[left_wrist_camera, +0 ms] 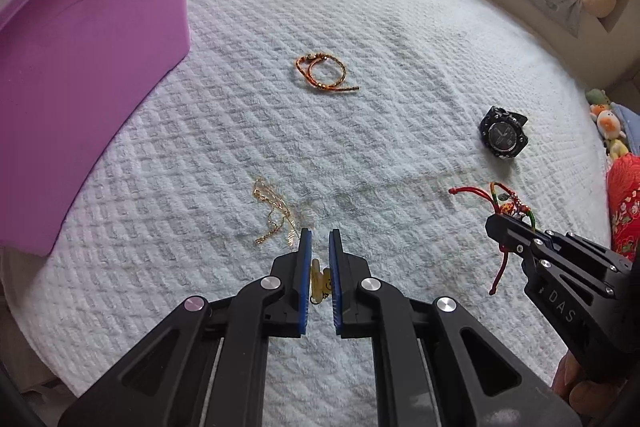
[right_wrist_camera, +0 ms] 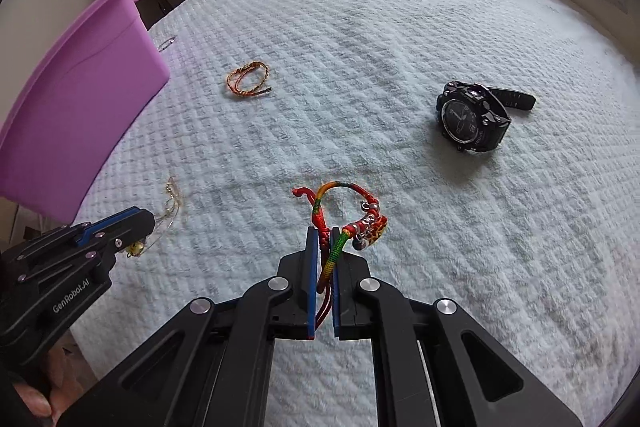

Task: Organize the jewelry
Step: 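Carry the necklace and cord bracelet in both tools over the pink tub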

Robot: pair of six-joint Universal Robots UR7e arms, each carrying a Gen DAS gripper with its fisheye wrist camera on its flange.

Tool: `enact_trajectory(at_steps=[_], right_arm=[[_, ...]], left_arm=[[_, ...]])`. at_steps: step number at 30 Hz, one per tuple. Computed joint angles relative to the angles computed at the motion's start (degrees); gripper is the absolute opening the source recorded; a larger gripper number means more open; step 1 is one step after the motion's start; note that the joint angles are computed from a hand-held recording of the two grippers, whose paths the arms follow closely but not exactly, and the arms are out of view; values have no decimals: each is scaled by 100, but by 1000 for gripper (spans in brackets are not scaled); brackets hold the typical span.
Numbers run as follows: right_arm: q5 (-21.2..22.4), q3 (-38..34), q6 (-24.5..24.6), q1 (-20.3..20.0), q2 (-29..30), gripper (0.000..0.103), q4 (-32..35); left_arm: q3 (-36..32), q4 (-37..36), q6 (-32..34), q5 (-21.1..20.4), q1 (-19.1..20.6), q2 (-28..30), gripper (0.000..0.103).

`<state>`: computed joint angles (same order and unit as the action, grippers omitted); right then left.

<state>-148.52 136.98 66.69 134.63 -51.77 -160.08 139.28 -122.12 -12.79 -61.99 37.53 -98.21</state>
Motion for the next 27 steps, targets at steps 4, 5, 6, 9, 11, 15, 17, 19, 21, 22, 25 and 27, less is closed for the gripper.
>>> enact_trajectory(at_steps=[4,5,6,9,11,15,17,19,21,22,25,27], right_arm=[[174,-169,697,331,-349,6,995],[226,-215,904,436,-459,6,1265],[273,-256,1090,532,-558,6,1496],[416,-472,1736,839,-826,6,2402],[521,-630,2152,1046,-987,6,2933],[711,-1111,2870,1485,-1196,6,4101],[812,-1346,3065,1681,-1259,6,4514],[913,-1546,3191,1831,-1287,6,4772],[966,-1770,3261,1968,-1260,6,5003],[975,-1875,3272,2028,-1248,6,5100],[984,-2168,3126,2140,-1193,6,5218],[963,-2348,2882,2168,-1132,6,5167]], left_arm=[[-252,666,-106,21,-101,-287,9],[-347,839,-160,4,-136,-325,9],[-436,1003,-221,24,-187,-351,9],[-761,1626,-461,83,-392,-479,9],[-1015,2043,-606,61,-505,-544,9],[-1493,2702,-897,66,-759,-599,9],[-1717,2978,-1023,71,-897,-620,9],[-1949,3255,-1185,122,-1031,-634,9],[-2186,3518,-1343,136,-1126,-627,9],[-2292,3632,-1412,139,-1162,-619,9],[-2665,4044,-1674,172,-1295,-597,9],[-2908,4334,-1847,254,-1371,-556,9]])
